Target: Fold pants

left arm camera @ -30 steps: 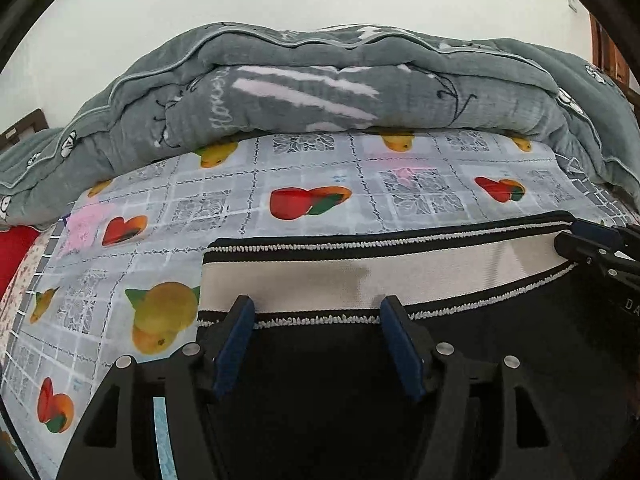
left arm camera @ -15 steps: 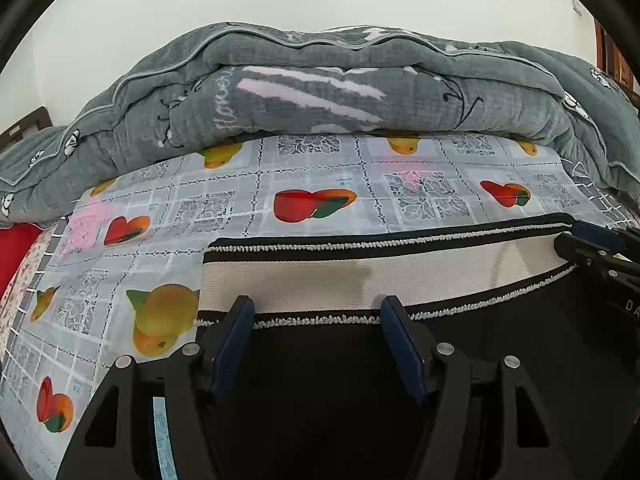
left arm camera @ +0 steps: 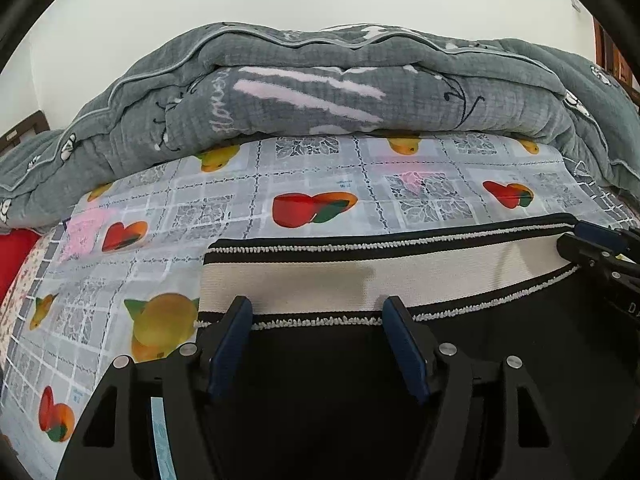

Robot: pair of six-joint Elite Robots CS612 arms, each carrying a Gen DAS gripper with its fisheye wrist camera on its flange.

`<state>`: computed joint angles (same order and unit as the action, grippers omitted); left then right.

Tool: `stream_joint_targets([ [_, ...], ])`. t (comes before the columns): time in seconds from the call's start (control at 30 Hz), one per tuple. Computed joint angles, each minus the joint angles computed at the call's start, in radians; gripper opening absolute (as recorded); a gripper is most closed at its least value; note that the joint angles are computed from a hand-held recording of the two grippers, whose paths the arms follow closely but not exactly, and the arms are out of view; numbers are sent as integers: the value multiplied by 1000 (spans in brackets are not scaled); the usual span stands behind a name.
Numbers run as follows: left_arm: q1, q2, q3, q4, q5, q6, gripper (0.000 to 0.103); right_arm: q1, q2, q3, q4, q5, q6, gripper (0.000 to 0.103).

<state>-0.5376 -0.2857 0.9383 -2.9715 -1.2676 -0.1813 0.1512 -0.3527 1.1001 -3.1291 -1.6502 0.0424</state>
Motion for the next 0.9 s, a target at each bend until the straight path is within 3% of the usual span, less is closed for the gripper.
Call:
stream_joint_targets([
  [0.9, 26, 80, -176, 94, -33, 6, 71, 0, 72, -157, 78, -20, 18, 38],
])
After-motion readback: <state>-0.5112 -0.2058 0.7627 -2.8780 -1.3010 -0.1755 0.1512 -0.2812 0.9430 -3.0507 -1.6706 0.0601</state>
